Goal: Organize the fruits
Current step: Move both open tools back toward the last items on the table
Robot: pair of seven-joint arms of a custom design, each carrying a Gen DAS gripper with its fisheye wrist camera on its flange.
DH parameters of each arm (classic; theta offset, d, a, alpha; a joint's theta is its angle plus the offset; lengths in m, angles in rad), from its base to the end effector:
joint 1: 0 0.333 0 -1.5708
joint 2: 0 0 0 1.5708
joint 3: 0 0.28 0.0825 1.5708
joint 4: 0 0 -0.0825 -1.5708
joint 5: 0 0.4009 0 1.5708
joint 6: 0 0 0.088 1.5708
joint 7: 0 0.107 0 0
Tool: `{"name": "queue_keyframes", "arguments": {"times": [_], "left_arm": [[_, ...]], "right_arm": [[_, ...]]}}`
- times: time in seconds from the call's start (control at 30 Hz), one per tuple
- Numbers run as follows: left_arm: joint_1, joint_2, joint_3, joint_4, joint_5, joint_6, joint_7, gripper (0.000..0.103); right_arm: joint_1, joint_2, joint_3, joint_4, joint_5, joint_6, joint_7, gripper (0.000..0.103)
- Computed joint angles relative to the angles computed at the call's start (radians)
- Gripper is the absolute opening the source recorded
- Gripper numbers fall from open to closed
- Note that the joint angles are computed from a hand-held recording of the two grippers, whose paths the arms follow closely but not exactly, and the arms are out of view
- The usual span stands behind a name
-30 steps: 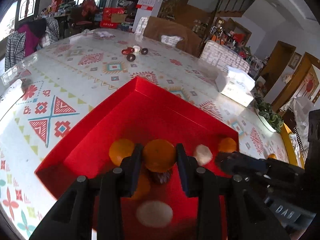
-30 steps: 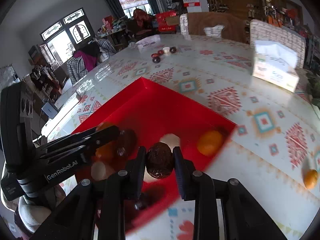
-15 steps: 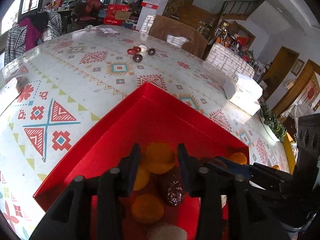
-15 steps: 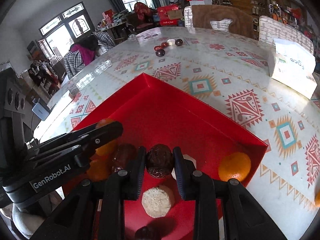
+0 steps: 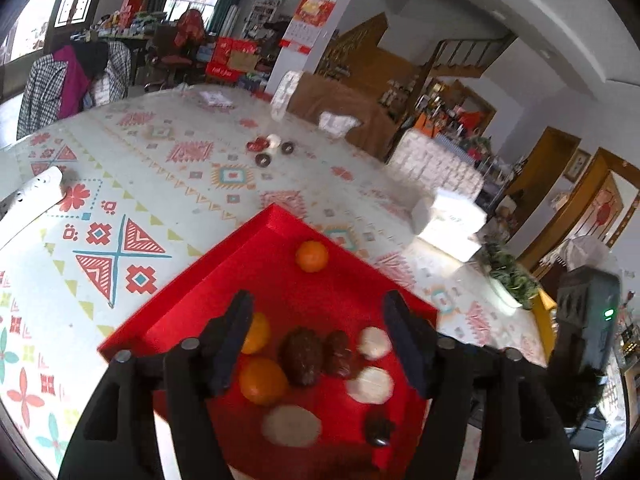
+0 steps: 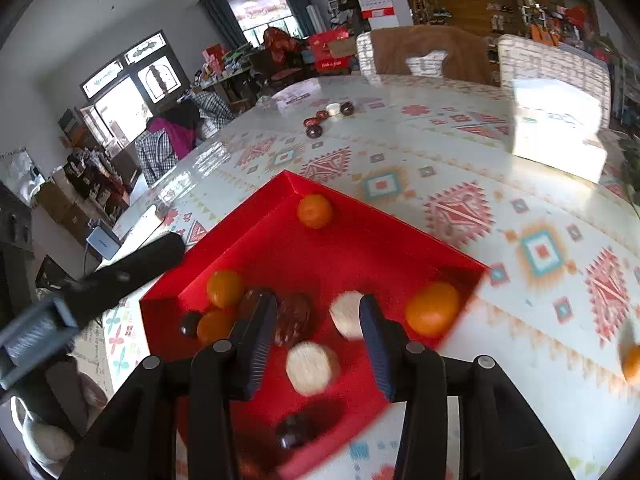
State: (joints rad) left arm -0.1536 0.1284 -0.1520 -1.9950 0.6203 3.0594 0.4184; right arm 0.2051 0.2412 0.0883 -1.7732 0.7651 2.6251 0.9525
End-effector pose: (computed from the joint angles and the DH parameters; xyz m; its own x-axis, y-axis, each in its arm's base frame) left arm 0.5905 -0.2311 0.4566 0.0578 -0.9114 0.4074 -0.6135 -0.3543 -0.7057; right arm 0.6520 0.1756 0.4447 0.4322 -0.8417 -0.3238 -0.7476 -0.1336 -0.6505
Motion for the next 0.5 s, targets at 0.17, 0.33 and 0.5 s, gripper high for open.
{"name": "queue_keyframes", "arguments": {"times": [0.17, 0.33, 0.5], "left_arm": [[-0.025, -0.053, 0.0, -0.06, 0.072, 0.061, -0.106, 0.069], [-0.03, -0.073, -0.039, -0.101, 0.014, 0.104, -0.054, 0.072], [-0.042, -0.058, -0.083, -0.086, -0.105, 0.06, 0.08, 0.073]], "right_arm": [[-0.03, -0.123, -0.009, -0.156, 0.123, 0.024, -0.082, 0.057], [-0.041, -0.233, -0.053, -0.305, 0.141, 0.045, -0.093, 0.057], [-0.073, -0.356, -0.11, -0.462, 0.164, 0.114, -0.116, 0.057]]}}
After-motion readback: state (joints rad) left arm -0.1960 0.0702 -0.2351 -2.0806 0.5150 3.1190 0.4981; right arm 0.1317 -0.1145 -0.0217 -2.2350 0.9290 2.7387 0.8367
